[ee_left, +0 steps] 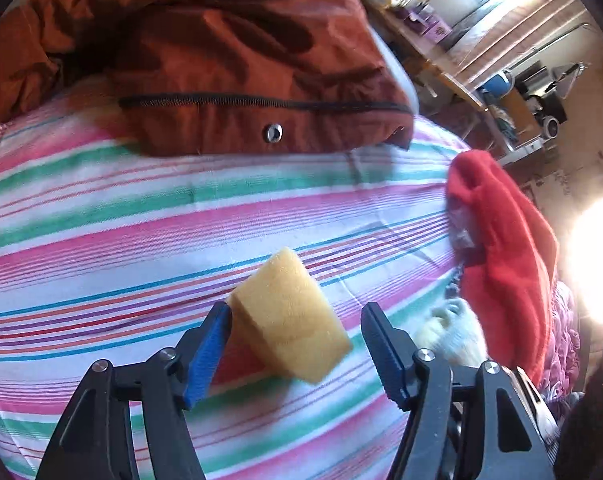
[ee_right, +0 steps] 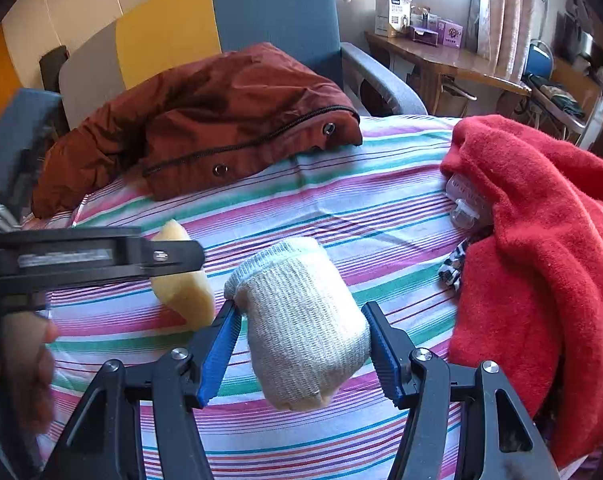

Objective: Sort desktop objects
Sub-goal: 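Grasp the white knit sock with the right gripper while the left grasps the yellow sponge, then carry the sock and yellow sponge over the gold tray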

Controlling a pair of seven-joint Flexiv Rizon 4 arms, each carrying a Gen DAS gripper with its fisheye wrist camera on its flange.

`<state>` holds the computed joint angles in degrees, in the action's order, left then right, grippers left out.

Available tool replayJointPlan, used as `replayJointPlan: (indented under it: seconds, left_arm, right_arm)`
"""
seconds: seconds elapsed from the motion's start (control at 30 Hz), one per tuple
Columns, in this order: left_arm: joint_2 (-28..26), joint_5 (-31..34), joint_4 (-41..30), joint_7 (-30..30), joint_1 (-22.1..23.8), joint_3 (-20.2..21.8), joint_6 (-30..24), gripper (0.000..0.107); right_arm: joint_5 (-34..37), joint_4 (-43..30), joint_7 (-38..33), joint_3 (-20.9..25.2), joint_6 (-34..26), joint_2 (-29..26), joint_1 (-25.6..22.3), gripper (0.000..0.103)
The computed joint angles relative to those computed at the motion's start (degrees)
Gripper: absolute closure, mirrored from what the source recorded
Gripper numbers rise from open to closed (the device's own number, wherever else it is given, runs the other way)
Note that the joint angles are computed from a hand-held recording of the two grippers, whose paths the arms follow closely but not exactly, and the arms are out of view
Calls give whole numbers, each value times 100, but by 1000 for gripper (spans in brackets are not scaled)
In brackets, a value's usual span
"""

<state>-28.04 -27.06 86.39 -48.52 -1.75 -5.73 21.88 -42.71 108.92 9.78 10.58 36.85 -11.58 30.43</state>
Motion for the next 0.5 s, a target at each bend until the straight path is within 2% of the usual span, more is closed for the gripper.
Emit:
replayJointPlan:
  seconds: [0.1,0.13,0.23,0.3,0.4,0.5]
  left_arm:
    - [-115,200,-48,-221,-110,43,82,40]
    - [-95,215,10,-154,-109,37,181,46]
    - [29,84,259,383,22,-32,411,58]
    - [118,-36,395,788,120,-55,500,62]
    - [221,-166,521,1146,230,-24,515,62]
    - [458,-333,854,1613,316,28,821,62]
  right_arm:
    - [25,1,-7,7,-24,5,-1,41]
    - [41,-10,-29,14,-62,-1,7,41]
    - [87,-19,-111,16,-58,-20,0,41]
    - [89,2,-110,5,69,-30,-21,41]
    - [98,-43,-228,-6,225,-112,-20,41]
    - [174,-127,-389,-21,321,-228,8,41]
